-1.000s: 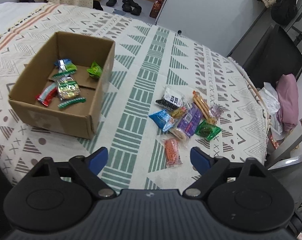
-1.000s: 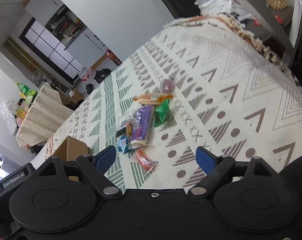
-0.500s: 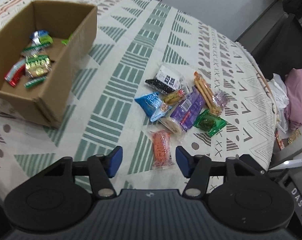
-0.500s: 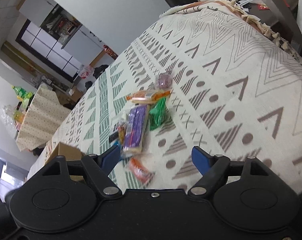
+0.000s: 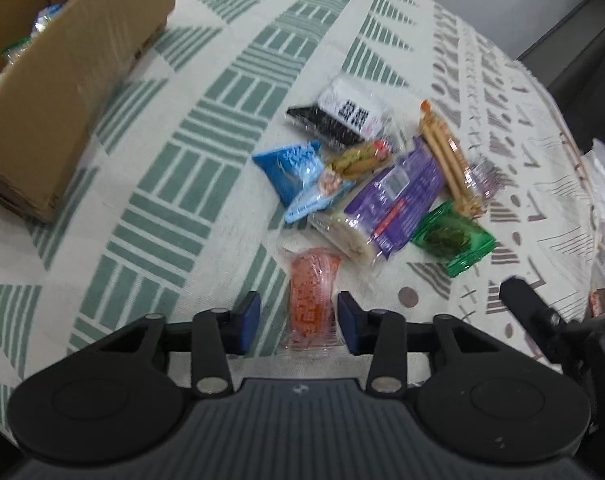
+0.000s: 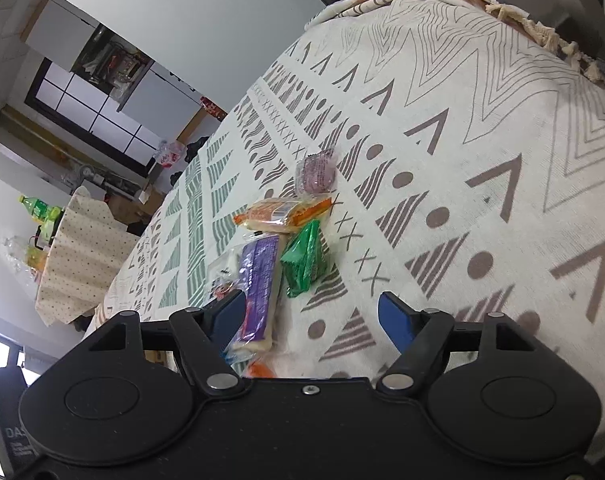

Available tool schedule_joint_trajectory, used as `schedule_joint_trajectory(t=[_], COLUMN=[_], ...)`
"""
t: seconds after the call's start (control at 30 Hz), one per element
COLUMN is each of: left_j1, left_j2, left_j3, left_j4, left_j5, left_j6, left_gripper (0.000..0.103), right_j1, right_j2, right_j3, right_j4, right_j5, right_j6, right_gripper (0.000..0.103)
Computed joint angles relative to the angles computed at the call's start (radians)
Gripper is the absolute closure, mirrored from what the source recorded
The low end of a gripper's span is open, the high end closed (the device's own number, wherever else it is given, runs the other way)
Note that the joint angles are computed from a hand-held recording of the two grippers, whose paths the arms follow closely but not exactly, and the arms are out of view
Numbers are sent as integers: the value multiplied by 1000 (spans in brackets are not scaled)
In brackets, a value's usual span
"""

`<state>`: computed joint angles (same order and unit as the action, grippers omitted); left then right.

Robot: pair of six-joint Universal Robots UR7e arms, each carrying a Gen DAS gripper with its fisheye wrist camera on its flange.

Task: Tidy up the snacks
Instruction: 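Grasp the orange cracker pack with the left gripper while the right gripper grasps a green packet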

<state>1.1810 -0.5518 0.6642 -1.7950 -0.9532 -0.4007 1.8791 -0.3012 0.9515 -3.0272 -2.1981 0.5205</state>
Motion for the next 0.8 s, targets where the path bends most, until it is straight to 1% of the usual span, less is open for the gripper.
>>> schedule_joint_trajectory(t=[0.03, 0.07, 0.17, 0.23, 0.37, 0.5, 0.6, 0.8], left_j1=[-3, -8, -13, -19, -21, -17, -14, -7], left_j2=[2, 9, 22, 20, 17, 29, 28, 20], left_j3=[4, -2, -26, -22, -23, -54, -58, -71], left_j4=[-3, 4, 23, 16, 5, 22, 16, 3], left_j5=[17, 38, 63, 94, 119, 133, 151, 169], left_j6=[6, 15, -4, -19, -42, -62, -69, -76], left_gripper=[72, 81, 84, 84, 84, 84, 84, 84], right_j1=[-6, -11, -24, -31, -44, -52, -55, -59], right_j2=[3, 6, 18, 31, 54, 81, 101, 127], right_j3=[-7, -13, -40, -66, -114, -169, -208, -260], right_j4=[7, 16, 41, 55, 85, 112, 129, 157], right_j5=[6, 14, 38, 49, 76, 101, 110, 117], right_j6=[3, 10, 17, 12, 13, 4, -4, -2], right_gripper=[30, 30, 30, 30, 31, 31, 31, 37])
